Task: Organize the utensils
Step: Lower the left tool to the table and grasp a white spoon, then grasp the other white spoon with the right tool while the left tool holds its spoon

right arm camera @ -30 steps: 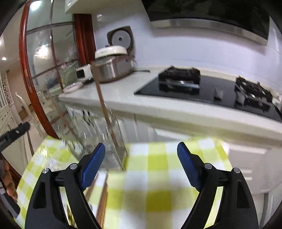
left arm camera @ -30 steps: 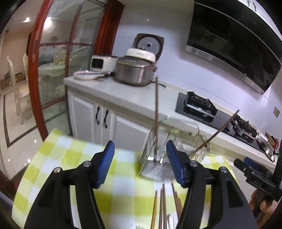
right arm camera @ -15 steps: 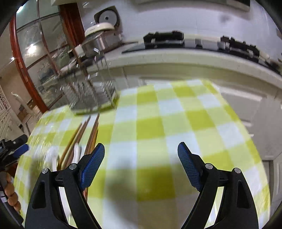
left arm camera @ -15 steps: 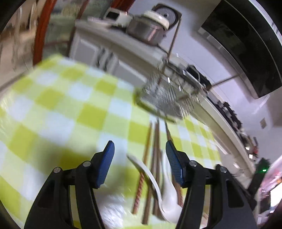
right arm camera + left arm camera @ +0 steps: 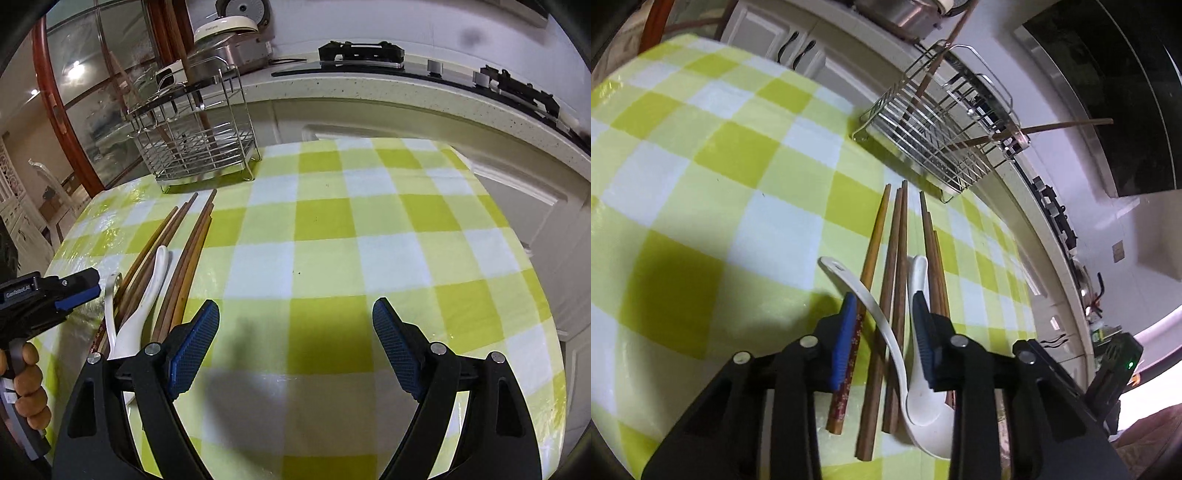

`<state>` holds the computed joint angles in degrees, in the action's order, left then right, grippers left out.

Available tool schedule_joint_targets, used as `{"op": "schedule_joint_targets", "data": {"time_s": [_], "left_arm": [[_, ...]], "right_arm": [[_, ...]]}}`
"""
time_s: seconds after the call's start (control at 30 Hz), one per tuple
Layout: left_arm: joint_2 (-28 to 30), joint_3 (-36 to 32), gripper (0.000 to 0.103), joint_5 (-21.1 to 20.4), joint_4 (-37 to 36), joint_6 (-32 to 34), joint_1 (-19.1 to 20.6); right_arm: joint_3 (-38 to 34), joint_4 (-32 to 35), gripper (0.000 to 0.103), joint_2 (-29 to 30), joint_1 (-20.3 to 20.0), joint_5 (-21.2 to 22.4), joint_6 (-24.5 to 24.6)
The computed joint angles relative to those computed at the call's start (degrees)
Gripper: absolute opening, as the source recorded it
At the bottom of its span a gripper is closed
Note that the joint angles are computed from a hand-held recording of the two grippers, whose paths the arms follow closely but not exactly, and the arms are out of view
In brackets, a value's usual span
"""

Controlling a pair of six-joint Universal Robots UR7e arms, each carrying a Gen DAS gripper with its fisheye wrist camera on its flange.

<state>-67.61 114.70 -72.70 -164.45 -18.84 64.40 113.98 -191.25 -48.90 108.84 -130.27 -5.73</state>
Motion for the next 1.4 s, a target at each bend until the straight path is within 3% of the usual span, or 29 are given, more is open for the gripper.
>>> {"op": "schedule_joint_targets", "data": {"time_s": [0.33, 0.4, 0.57, 1.0, 1.4], "left_arm": [[2.4, -2.9, 0.021, -3.0, 1.8, -2.0, 2.2], [2.8, -3.2, 0.013, -3.2, 2.1, -1.8, 2.5], [2.3, -2.8, 0.011, -3.8, 1.7, -0.7, 2.4], [-6.4, 1.6, 0.008, 1.8, 2.6, 2.0, -0.3], [-13.6, 4.1, 0.006, 5.0, 4.0, 2.6, 1.2]], "right_arm": [[-0.1, 1.6, 0.080, -0.3, 0.0, 0.2, 0.1], [-0.5, 2.2, 0.080, 0.0, 0.3, 0.3, 0.0], [-2.4, 4.3, 0.080, 1.4, 1.5, 0.1, -0.2], [-10.2, 12.0, 0.079, 7.6, 5.4, 0.6, 0.7], [-15.1, 21.0, 0.049, 10.9, 5.3, 4.5, 6.9]]}}
